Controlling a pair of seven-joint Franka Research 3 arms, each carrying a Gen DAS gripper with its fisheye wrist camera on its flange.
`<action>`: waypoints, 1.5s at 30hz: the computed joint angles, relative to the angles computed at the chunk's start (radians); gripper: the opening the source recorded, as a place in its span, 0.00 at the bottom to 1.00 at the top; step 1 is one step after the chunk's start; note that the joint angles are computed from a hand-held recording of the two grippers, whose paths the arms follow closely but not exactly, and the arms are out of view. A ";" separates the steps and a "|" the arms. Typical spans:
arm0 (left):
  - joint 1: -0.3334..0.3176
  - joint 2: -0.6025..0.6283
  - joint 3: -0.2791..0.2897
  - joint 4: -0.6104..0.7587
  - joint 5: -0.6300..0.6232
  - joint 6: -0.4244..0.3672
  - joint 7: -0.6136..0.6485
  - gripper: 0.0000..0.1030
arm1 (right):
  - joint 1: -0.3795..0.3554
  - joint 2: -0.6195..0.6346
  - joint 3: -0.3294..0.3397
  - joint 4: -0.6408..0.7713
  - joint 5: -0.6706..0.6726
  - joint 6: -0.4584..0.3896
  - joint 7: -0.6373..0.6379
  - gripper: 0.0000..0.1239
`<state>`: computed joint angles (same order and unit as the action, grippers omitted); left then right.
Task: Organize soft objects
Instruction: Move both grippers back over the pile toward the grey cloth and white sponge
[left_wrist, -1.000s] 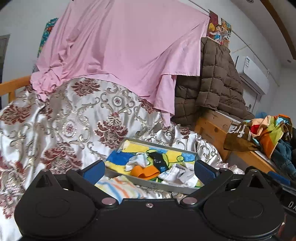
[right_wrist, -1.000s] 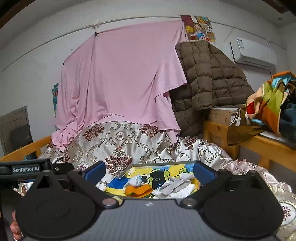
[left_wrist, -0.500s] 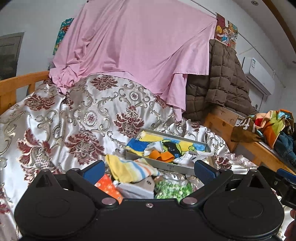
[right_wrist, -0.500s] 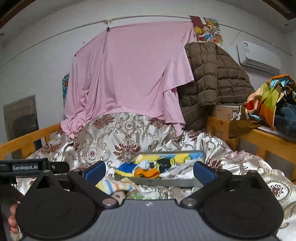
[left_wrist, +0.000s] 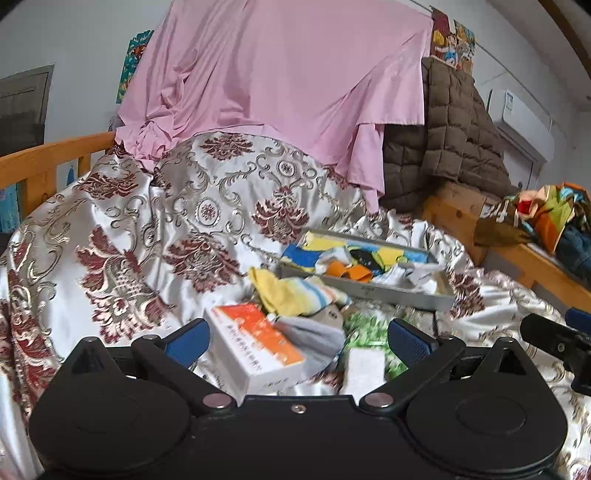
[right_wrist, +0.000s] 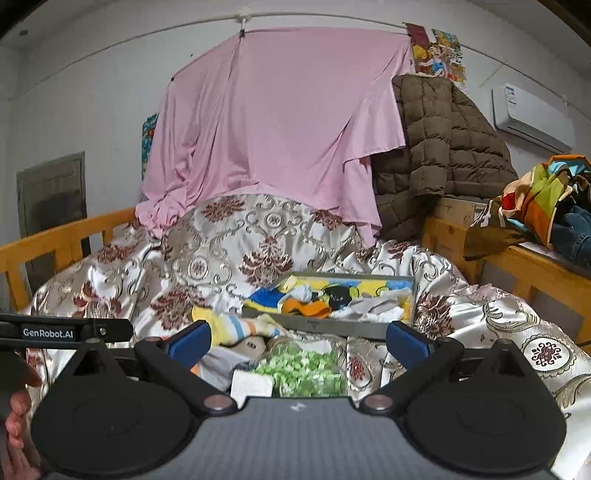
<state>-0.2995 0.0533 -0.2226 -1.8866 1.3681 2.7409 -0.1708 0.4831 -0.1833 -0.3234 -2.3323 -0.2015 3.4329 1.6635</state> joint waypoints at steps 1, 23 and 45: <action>0.000 -0.007 0.000 -0.011 -0.006 -0.002 0.011 0.99 | -0.006 -0.001 0.008 -0.002 0.002 -0.004 -0.006 0.83; -0.013 -0.006 -0.019 -0.035 -0.211 -0.155 0.258 0.99 | -0.060 0.015 0.144 0.011 0.188 -0.194 -0.275 0.83; -0.044 0.063 0.004 0.038 -0.317 -0.271 0.338 0.99 | -0.058 0.081 0.216 0.124 0.607 -0.483 -0.849 0.83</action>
